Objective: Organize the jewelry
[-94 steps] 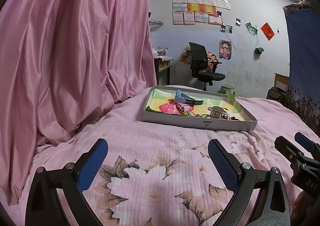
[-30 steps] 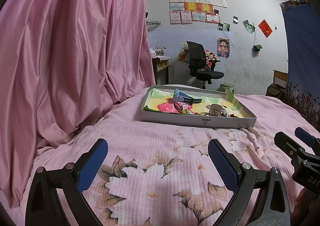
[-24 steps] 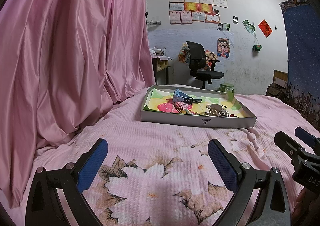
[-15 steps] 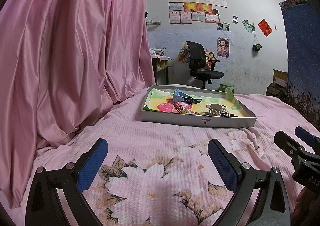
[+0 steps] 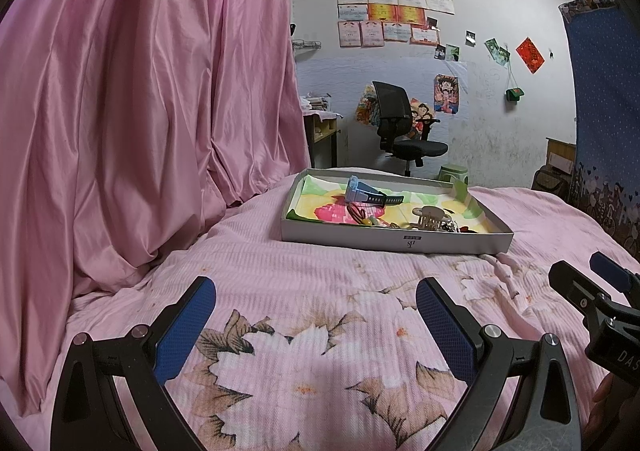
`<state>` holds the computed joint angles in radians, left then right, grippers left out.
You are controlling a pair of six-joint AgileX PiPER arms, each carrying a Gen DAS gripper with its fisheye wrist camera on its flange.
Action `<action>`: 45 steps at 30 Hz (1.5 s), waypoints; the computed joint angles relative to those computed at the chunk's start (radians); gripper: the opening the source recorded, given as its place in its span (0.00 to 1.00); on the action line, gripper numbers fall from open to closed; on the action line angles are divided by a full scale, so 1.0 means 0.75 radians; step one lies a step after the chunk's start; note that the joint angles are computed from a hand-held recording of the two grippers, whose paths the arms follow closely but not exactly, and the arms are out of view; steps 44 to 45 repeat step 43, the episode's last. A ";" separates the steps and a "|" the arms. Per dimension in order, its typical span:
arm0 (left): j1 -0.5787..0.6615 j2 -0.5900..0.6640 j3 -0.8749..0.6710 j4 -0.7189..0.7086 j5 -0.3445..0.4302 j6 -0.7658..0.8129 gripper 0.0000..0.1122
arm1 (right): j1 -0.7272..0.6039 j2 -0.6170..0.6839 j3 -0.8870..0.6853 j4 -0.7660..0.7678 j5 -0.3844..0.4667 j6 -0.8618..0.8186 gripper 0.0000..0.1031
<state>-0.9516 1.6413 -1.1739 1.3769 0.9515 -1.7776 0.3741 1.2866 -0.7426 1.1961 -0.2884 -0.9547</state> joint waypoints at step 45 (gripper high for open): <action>-0.005 -0.002 0.009 -0.003 0.001 0.018 0.90 | 0.013 0.005 -0.006 0.025 -0.009 -0.024 0.93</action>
